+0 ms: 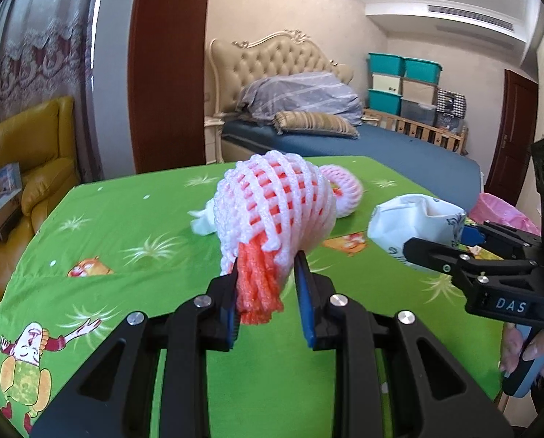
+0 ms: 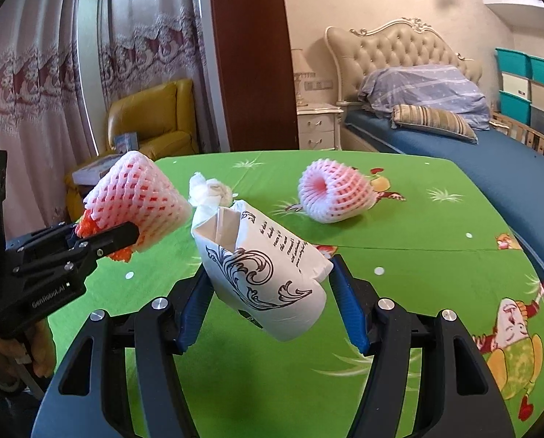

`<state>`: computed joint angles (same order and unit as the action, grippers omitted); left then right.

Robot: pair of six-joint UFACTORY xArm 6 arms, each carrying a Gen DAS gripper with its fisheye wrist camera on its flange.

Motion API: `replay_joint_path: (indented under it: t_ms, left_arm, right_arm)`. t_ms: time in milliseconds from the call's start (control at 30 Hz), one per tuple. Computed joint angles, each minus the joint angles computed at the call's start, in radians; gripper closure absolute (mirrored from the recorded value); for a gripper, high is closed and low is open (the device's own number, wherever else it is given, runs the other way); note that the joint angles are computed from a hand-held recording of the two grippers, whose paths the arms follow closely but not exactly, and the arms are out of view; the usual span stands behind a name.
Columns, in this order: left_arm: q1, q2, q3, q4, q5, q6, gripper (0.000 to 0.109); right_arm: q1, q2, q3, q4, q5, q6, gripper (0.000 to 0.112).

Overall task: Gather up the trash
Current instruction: 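Carry paper cup and foam net to the pink wastebasket and open both tools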

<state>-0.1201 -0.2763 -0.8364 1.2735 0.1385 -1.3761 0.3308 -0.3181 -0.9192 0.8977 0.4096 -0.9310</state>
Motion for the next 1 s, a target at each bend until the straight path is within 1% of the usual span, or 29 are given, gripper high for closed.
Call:
replay_joint_path:
  t_ms: [133,467,633,767,833,1000]
  left_arm:
    - [-0.029,0.008,-0.018,0.028,0.010,-0.023,0.083]
    - [-0.075,0.042,-0.058,-0.028,0.010,0.063,0.083]
    - [-0.097,0.076,-0.098,-0.034,-0.008,0.097,0.083]
    - [-0.127,0.119,-0.143,-0.081,-0.025,0.157,0.083]
    - [-0.146,0.147,-0.167,-0.139,-0.037,0.220,0.083]
    - [-0.205,0.219,-0.240,-0.230,-0.041,0.339,0.083]
  right_arm:
    - [-0.021,-0.012,0.013,0.023,0.001,-0.016,0.053]
    - [-0.096,-0.056,0.042,0.060,0.012,-0.052,0.053]
    - [-0.137,-0.072,0.046,0.073,0.010,-0.064,0.053]
    - [-0.173,-0.079,0.044,0.081,0.008,-0.071,0.053]
    - [-0.196,-0.083,0.045,0.086,0.005,-0.077,0.053]
    - [-0.250,-0.087,0.040,0.103,0.012,-0.096,0.053]
